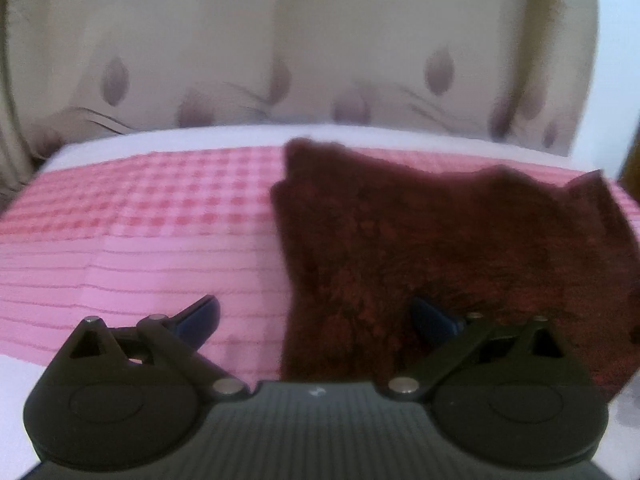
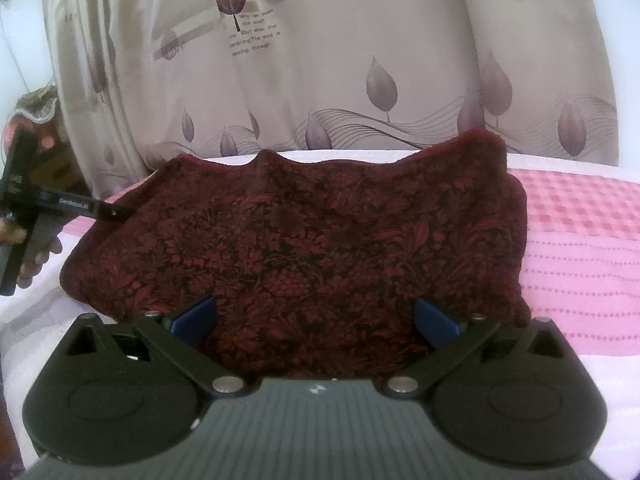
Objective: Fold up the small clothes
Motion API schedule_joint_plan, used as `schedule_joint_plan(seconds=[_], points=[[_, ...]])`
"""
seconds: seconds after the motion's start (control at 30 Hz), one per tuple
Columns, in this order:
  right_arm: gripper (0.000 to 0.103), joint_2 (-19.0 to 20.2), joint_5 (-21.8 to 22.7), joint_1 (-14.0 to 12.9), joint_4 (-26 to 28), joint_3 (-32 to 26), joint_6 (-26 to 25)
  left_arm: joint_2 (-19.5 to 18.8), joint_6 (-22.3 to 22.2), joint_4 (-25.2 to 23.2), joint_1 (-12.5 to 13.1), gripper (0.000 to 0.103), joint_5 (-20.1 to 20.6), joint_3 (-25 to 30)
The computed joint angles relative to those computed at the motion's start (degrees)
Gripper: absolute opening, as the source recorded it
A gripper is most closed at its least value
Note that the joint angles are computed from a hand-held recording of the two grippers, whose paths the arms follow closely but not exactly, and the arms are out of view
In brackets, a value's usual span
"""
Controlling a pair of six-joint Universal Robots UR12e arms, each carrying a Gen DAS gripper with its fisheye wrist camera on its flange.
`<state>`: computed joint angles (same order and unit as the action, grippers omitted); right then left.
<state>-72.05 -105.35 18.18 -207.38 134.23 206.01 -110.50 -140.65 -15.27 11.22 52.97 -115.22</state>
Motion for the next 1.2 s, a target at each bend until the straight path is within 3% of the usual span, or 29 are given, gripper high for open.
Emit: schedule_joint_plan(seconds=[0.27,0.47,0.6,0.63,0.73,0.9,1.07,1.2], points=[[0.103,0.02,0.15,-0.09,-0.12,0.05,0.02,-3.19,10.68,-31.07,2.25,0.102,-11.03,8.26],[0.103,-0.08,-0.57,0.22,0.81,-0.24,-0.40,-5.33,16.18,-41.76,2.72,0.102,-15.32,12.09],[0.103,-0.11,-0.57,0.19,1.00,-0.27,-0.59,-6.09,19.11,-45.60,2.42,0.099,-16.47,13.52],[0.103,-0.10,-0.57,0.18,1.03,-0.29,-0.65,-6.35,18.33,-46.42,2.35,0.092,-16.73,13.96],[0.103,-0.10,-0.36,0.08,0.84,-0.21,-0.66,-6.71,16.69,-49.04,2.11,0.048,-16.51,14.88],[0.103,0.00,-0.54,0.18,0.51,-0.17,-0.65,-4.10,10.88,-35.64,2.41,0.039,-18.56,8.59],[0.103,0.11,0.35,-0.17,-1.03,0.26,0.19,-2.32,0.25,-28.34,2.83,0.032,-19.61,5.50],[0.103,0.43,2.71,-1.25,-5.06,1.43,2.50,0.16,-5.43,-22.32,2.77,0.030,-21.41,2.56]])
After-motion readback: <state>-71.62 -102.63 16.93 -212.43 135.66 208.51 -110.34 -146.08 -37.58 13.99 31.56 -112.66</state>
